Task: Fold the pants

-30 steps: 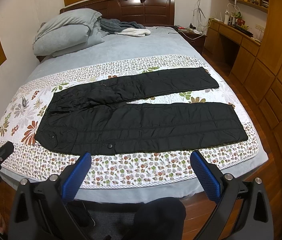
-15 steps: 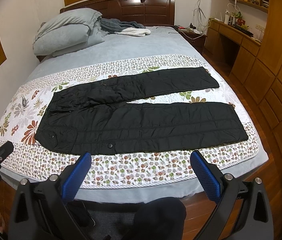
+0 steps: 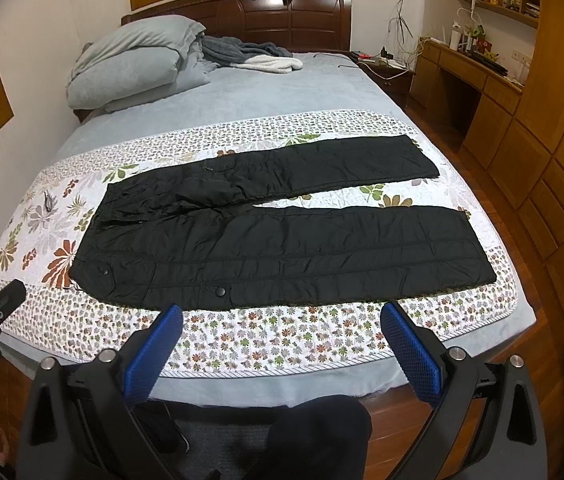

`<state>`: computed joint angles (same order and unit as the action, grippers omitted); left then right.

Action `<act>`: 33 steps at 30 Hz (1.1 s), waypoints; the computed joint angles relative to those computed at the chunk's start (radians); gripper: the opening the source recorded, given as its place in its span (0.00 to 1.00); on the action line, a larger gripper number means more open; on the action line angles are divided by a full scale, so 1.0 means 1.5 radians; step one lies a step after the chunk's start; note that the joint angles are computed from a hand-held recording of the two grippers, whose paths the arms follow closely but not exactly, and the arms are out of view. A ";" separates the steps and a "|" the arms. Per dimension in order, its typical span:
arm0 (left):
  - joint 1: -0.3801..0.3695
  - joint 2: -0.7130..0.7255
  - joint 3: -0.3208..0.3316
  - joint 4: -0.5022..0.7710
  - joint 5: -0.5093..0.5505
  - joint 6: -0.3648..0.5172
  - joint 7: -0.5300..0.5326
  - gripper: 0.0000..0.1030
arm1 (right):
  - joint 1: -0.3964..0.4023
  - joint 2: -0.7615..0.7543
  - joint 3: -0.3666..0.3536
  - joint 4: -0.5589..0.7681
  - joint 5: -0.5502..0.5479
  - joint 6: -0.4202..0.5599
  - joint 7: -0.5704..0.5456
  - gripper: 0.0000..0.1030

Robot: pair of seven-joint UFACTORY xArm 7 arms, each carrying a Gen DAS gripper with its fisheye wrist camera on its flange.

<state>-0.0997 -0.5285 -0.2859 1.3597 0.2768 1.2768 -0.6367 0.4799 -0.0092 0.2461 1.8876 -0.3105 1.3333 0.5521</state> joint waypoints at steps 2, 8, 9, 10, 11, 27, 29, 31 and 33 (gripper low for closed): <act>0.000 0.000 0.001 0.000 0.000 -0.001 0.000 0.98 | 0.000 0.001 0.000 0.001 -0.001 0.000 -0.001 0.97; -0.001 0.001 0.003 0.001 -0.001 -0.002 0.003 0.98 | 0.001 0.003 -0.001 0.004 -0.002 0.000 -0.001 0.97; -0.001 0.003 0.002 0.002 -0.001 -0.002 0.003 0.98 | 0.001 0.004 -0.001 0.004 -0.003 0.000 0.000 0.97; -0.001 0.003 0.002 0.002 -0.001 -0.002 0.004 0.98 | 0.002 0.006 -0.001 0.007 -0.003 0.001 0.000 0.97; -0.001 0.004 0.002 0.002 -0.001 -0.002 0.004 0.98 | 0.002 0.005 -0.001 0.007 -0.003 0.001 -0.001 0.97; -0.008 -0.076 0.128 -0.186 -0.142 -0.196 0.089 0.98 | -0.071 -0.081 -0.039 -0.212 0.060 -0.260 -0.054 0.97; 0.006 -0.086 0.161 -0.229 -0.159 -0.241 0.112 0.98 | -0.093 -0.110 -0.055 -0.284 0.082 -0.351 -0.073 0.97; -0.002 -0.055 0.229 -0.223 -0.224 -0.209 0.159 0.98 | -0.104 -0.111 -0.077 -0.310 0.160 -0.373 -0.134 0.97; -0.011 -0.014 0.312 -0.216 -0.329 -0.179 0.208 0.98 | -0.122 -0.101 -0.106 -0.325 0.252 -0.365 -0.177 0.97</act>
